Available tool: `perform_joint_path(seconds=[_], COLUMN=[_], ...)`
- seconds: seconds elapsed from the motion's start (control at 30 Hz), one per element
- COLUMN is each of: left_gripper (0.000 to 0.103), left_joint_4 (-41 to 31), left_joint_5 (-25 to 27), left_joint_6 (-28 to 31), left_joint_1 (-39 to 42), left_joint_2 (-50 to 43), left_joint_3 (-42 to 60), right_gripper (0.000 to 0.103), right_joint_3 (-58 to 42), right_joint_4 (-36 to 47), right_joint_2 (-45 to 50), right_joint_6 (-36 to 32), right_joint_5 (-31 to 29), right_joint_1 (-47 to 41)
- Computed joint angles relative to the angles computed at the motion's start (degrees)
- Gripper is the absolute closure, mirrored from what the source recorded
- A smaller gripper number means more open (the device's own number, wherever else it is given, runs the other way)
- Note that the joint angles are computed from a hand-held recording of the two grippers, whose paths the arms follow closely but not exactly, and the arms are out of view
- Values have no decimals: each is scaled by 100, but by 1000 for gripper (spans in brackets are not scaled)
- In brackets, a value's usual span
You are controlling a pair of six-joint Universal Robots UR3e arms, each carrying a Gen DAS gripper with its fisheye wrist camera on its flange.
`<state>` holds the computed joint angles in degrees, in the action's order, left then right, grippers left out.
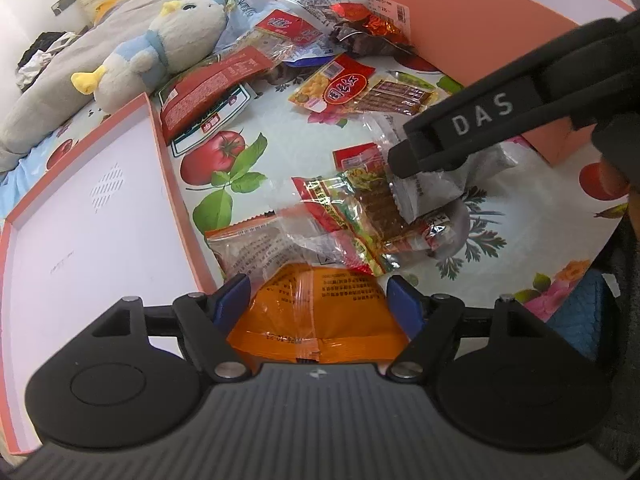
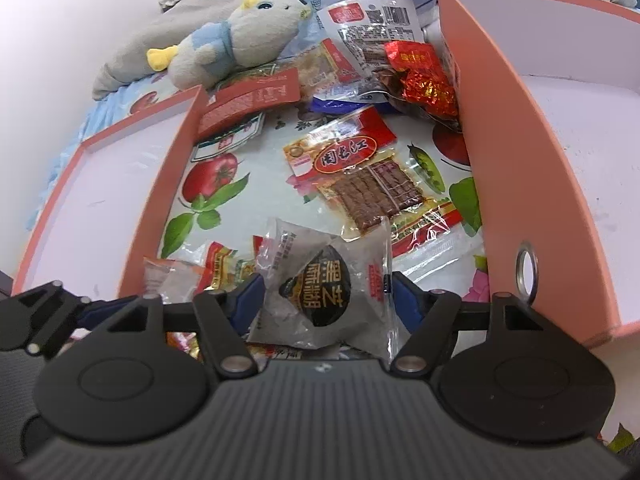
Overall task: Organize snacks
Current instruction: 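Lift orange snack bag with left tool while right tool lifts clear black-labelled bag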
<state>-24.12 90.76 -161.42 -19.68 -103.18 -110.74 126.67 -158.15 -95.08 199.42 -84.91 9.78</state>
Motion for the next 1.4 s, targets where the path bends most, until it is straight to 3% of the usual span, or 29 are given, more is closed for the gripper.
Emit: perform_joint_path(seconds=[0.37,0.8,0.83,0.87,0.9,1.0,1.2,1.27,1.33,1.4], left_gripper=[34,37,41,65,68,68,66,59,40,38], left_joint_4=[-471,-831,-873,-913,-1046,-1000,-1195,-1181,-1077,-937], left_joint_5=[-173,-551,-620,-662,-647,-694,-751,-662,-502,-337], left_joint_6=[-249,-1535,-1651,-1779,-1927,-2160,-1838,-1693,-1584,-1423], left_joint_1=[121,373,436,479,498,571,496,415,306,183], left_joint_2=[223,1144,1230,1302,1329,1432,1364,1321,1242,1128], left_joint_3=[103,-249,-247,-233,-139,-122,-127,-148,-163,-154], right_gripper=[32,32,32,32,32,32,32,32,32,32], right_joint_3=[170,81,78,68,58,24,61,125,180,236], right_joint_4=[228,753,786,807,840,944,1070,1127,1202,1278], right_joint_2=[-581,-1141,-1192,-1222,-1261,-1330,-1433,-1531,-1634,-1747], right_joint_6=[-169,-450,-468,-479,-478,-479,-528,-531,-511,-528], right_joint_5=[164,243,255,259,273,332,337,339,305,308], right_joint_1=[-96,-137,-149,-153,-160,-207,-187,-179,-168,-198])
